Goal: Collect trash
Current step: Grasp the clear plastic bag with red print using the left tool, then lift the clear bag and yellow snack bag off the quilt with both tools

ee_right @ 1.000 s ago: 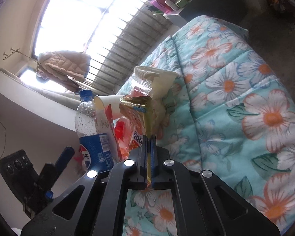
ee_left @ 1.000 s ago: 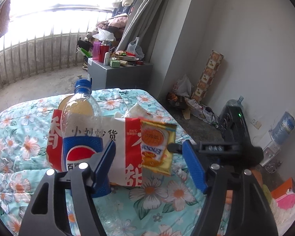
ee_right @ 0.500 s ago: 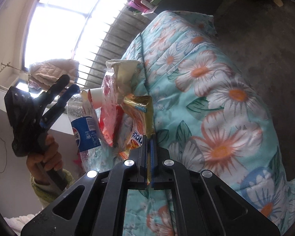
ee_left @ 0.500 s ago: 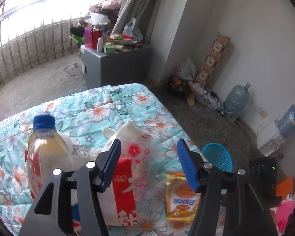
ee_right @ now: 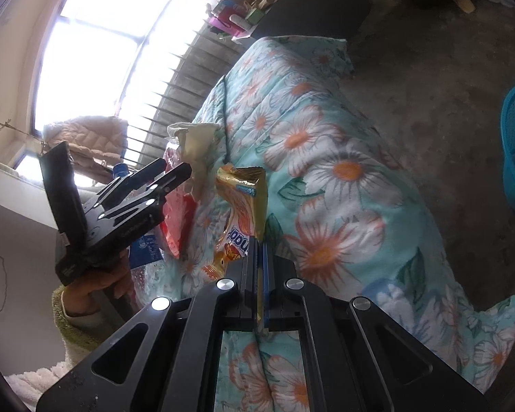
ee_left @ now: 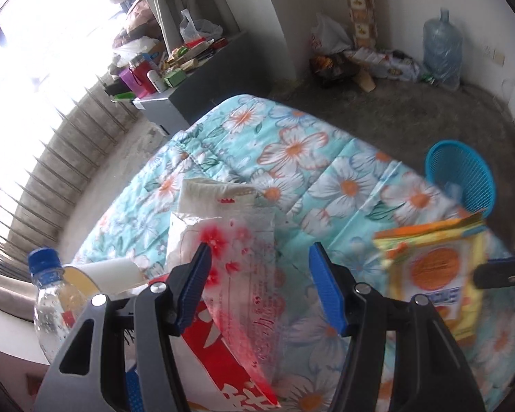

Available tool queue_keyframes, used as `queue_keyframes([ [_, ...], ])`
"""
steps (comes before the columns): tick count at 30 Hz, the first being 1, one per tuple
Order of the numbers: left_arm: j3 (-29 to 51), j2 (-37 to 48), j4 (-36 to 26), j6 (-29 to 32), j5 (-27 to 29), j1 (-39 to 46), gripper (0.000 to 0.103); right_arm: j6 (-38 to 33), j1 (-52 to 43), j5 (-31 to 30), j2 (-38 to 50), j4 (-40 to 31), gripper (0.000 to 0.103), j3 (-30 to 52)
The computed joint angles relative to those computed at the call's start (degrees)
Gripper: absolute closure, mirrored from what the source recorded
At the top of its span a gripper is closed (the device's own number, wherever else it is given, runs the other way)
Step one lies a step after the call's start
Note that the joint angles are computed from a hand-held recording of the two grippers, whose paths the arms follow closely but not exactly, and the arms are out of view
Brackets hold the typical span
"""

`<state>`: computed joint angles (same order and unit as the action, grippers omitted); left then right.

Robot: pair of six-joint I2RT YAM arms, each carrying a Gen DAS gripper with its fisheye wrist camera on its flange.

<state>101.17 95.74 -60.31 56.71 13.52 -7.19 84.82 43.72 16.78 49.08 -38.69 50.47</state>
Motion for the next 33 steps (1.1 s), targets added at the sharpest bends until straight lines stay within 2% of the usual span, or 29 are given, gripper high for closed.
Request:
queue_keyframes([
  [2,-3.9,-1.7,4.8,0.3,-1.6,-0.8,0.046,1.5,1.7,1.8,-1.0,-1.5,0.102,-0.1],
  [4,-5.3,-2.2,6.8,0.2,-1.6,-0.8,0.06,3.2,3.6,3.5,-1.6,-3.2,0.102,0.0],
  [5,-5.3,-2.1,7.1,-0.2,-1.7,-0.7,0.063,4.0,4.3,4.3,-2.0,-4.0,0.102,0.0],
  [7,-3.0,-0.8,5.4,-1.9,-0.1,-0.1,0.085,5.3,5.5,5.4,-2.3,-5.2,0.102,0.2],
  [10,2.7,1.3,0.0,-4.8,4.7,1.8,0.101,6.5,6.5,6.4,-2.8,-5.9,0.102,-0.1],
  [12,7.2,2.6,-4.5,-5.9,8.9,3.5,0.103,7.0,7.0,6.9,-3.1,-5.9,0.102,-0.3],
  [19,23.3,6.7,-19.9,-5.6,23.6,11.0,0.103,8.0,8.4,7.8,-3.3,-5.3,0.102,-0.2],
  [21,28.2,8.2,-24.5,-4.9,26.8,13.1,0.103,8.5,9.2,8.5,-3.4,-5.3,0.102,0.0],
  [23,30.9,9.0,-27.2,-3.6,27.8,13.7,0.103,8.9,10.4,9.5,-2.9,-5.8,0.102,0.8],
  [27,29.5,8.8,-27.9,-1.8,23.5,11.7,0.103,9.3,12.0,11.0,-1.7,-6.3,0.102,2.1],
  [28,27.5,8.2,-26.5,-1.9,21.4,10.7,0.099,9.8,12.9,11.9,-1.4,-6.9,0.102,2.6],
  [29,23.3,6.6,-22.6,-2.6,17.9,8.8,0.095,10.2,13.5,12.4,-1.2,-7.2,0.102,2.8],
  [31,15.2,3.7,-14.6,-3.0,10.4,5.2,0.065,11.1,14.7,13.6,-0.8,-7.8,0.102,3.3],
  [33,7.9,1.6,-6.3,-2.7,3.0,1.8,0.059,12.0,15.6,14.5,-0.8,-8.4,0.102,3.4],
])
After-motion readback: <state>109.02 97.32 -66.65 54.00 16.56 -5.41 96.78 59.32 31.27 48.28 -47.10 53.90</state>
